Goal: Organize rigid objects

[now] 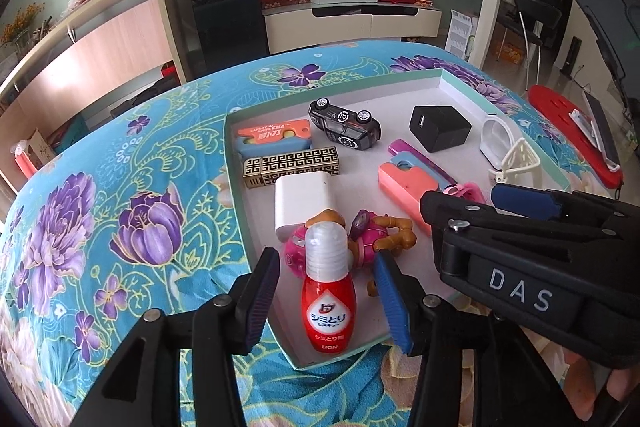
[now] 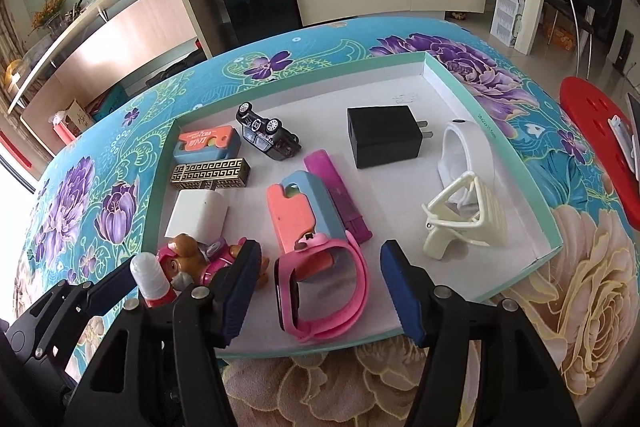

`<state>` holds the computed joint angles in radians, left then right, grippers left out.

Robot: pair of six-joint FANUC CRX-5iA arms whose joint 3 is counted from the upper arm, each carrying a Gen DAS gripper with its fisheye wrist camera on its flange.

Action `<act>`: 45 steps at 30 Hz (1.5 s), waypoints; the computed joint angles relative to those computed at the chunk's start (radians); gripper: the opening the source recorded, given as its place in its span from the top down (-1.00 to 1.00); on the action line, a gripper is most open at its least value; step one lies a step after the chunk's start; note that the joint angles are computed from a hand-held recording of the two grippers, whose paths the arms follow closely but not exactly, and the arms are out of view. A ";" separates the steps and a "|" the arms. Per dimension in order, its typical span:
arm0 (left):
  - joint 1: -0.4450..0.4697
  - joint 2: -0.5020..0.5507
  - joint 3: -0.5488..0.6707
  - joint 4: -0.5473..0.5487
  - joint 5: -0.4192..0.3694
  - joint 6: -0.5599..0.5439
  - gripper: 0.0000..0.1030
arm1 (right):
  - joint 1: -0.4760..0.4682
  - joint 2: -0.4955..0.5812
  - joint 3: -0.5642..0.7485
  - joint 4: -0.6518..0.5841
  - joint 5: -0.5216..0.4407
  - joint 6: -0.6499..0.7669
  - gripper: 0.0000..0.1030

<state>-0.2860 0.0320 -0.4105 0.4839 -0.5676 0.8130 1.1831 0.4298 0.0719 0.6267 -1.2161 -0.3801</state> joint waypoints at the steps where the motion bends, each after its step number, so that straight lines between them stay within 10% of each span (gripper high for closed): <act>1: 0.001 -0.004 -0.003 0.001 0.002 0.000 -0.13 | 0.001 -0.001 -0.001 -0.001 0.000 0.000 -0.25; 21: 0.120 -0.187 -0.162 -0.060 0.047 0.050 -0.56 | 0.066 -0.008 0.004 0.006 -0.050 -0.024 -0.61; 27: 0.187 -0.231 -0.182 -0.120 0.043 0.152 -1.00 | 0.090 0.018 0.047 -0.020 -0.088 0.011 -0.93; 45: 0.306 -0.328 -0.262 -0.085 -0.007 0.152 -1.00 | 0.140 0.099 0.152 -0.023 -0.117 0.081 -0.93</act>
